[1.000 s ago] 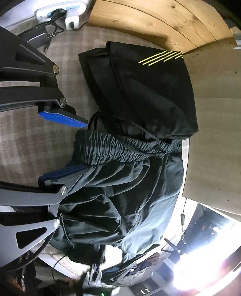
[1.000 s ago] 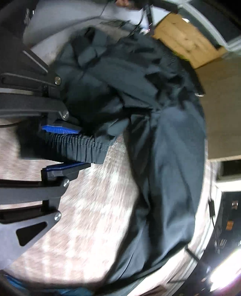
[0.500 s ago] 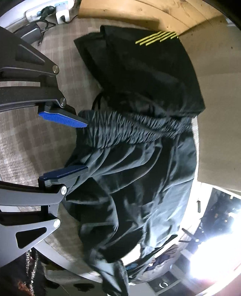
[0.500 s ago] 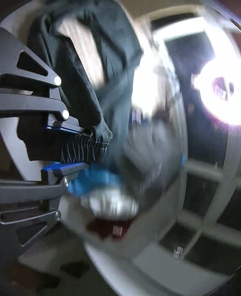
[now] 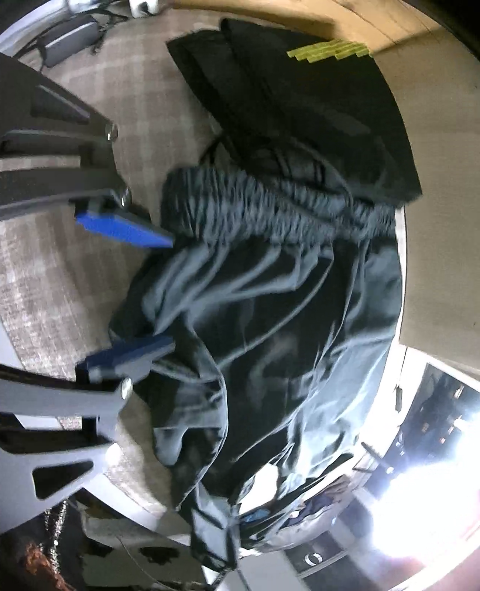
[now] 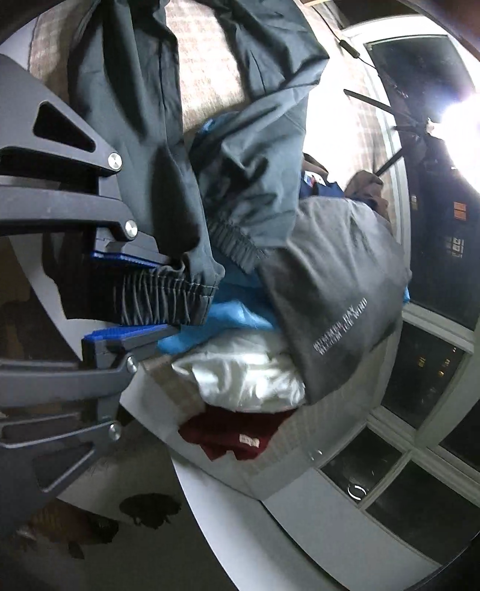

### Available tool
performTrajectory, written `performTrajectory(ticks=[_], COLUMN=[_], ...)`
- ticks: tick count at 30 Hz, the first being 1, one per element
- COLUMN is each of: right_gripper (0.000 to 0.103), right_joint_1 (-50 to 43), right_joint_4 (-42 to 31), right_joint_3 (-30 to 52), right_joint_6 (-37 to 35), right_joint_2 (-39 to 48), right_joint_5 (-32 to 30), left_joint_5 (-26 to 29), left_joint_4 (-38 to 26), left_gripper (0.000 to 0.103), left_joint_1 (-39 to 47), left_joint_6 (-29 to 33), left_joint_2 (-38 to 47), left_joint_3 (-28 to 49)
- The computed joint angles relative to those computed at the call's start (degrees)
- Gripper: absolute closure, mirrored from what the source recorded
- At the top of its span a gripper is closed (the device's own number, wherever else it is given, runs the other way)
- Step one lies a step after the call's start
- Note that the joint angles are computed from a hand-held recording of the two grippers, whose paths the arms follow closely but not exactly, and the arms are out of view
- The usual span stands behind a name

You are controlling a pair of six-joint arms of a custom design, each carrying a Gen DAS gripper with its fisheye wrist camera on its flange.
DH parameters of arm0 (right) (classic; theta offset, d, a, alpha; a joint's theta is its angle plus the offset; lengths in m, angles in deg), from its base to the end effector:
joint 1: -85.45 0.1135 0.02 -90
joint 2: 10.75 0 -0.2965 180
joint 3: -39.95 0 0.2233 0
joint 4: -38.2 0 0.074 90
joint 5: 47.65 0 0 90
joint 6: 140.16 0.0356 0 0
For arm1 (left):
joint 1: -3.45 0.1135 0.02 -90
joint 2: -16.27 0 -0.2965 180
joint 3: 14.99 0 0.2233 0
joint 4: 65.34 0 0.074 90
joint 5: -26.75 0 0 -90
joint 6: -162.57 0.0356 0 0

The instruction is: Fold clothes

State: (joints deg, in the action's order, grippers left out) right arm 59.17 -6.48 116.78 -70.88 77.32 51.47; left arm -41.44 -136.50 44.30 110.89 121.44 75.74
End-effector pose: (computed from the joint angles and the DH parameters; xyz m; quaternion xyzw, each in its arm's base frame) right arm 0.2577 -0.1335 0.2759 0.0695 0.9508 -0.1862 0.2376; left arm 0.2523 0.2006 0.2372 -0.0144 0.9811 -0.1217 0.1495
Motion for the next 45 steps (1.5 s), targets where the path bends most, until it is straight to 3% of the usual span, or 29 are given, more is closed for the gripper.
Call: performTrajectory(ticks=[1, 2, 3, 4, 7, 12, 14, 16, 18, 25, 30, 33, 34, 35, 42, 43, 45], right_gripper=[0.078, 0.078, 0.078, 0.078, 0.078, 0.078, 0.078, 0.077, 0.077, 0.077, 0.077, 0.077, 0.077, 0.077, 0.077, 0.077, 0.077], right_joint_1=[-1.0, -2.1, -3.3, -4.0, -4.7, -6.6, -7.9, -7.4, -6.6, -3.1, -1.6, -1.0, -0.8, -0.7, -0.2, -0.2, 0.3], right_joint_4=[-0.6, -1.4, -2.3, -2.9, -3.1, -3.8, -4.1, -3.9, -3.0, 0.3, 0.0, 0.0, 0.1, 0.2, 1.1, 1.0, 0.3], right_joint_3=[1.0, 1.9, 2.9, 3.6, 4.6, 7.7, 8.4, 7.3, 5.7, 1.7, 1.7, 1.7, 1.7, 1.7, 3.4, 4.1, 5.0], right_joint_6=[-0.3, -0.5, -0.6, -0.7, -1.7, -2.6, -2.1, -2.7, -2.9, -2.9, -2.4, -2.7, -2.8, -2.9, -3.1, -3.2, -3.3], right_joint_2=[0.1, 0.2, 0.3, 0.4, 0.2, -0.5, -0.2, 1.5, 3.1, 5.0, 4.4, 4.1, 4.1, 4.1, 4.6, 5.3, 6.7], right_joint_5=[-0.6, -1.5, -2.6, -3.4, -4.0, -5.2, -5.9, -4.6, -3.6, -1.9, -1.5, -1.4, -1.3, -1.3, -1.4, -1.4, -0.9], left_joint_5=[-0.3, -0.7, -1.5, -2.3, -2.6, 1.1, 1.7, -3.8, -5.5, -2.5, 1.5, 0.9, -0.1, -0.2, 2.0, 2.2, 1.4], left_joint_4=[0.7, 1.4, 2.7, 4.1, 5.3, -1.3, -3.8, -1.0, -0.2, -0.6, -1.5, 1.7, 3.2, 3.4, 0.1, -1.0, -1.4], left_gripper=[0.051, 0.059, 0.072, 0.1, 0.101, 0.1, 0.084, 0.063, 0.062, 0.058, 0.057, 0.061, 0.074, 0.101, 0.101, 0.098, 0.078], left_joint_1=[-0.9, -1.8, -2.6, -3.4, -2.6, 5.0, 8.5, 10.5, 12.1, 13.2, 10.6, 7.9, 6.9, 6.4, 9.7, 10.6, 11.3], left_joint_6=[-0.6, -1.2, -1.1, -0.9, -0.2, 4.6, 8.1, 8.7, 7.6, 6.0, 1.9, -0.1, -0.7, -0.6, 2.4, 3.1, 2.1], left_joint_2=[0.4, 0.9, 1.2, 1.4, 1.4, -2.2, -2.3, -2.0, -0.3, 0.9, 3.6, 2.9, 2.4, 2.2, -0.8, -0.9, -0.7], left_joint_3=[-0.4, -0.9, -1.9, -2.9, -4.4, -2.4, -2.2, -4.8, -5.1, -4.1, -2.8, -5.2, -6.1, -6.3, -4.3, -3.6, -2.7])
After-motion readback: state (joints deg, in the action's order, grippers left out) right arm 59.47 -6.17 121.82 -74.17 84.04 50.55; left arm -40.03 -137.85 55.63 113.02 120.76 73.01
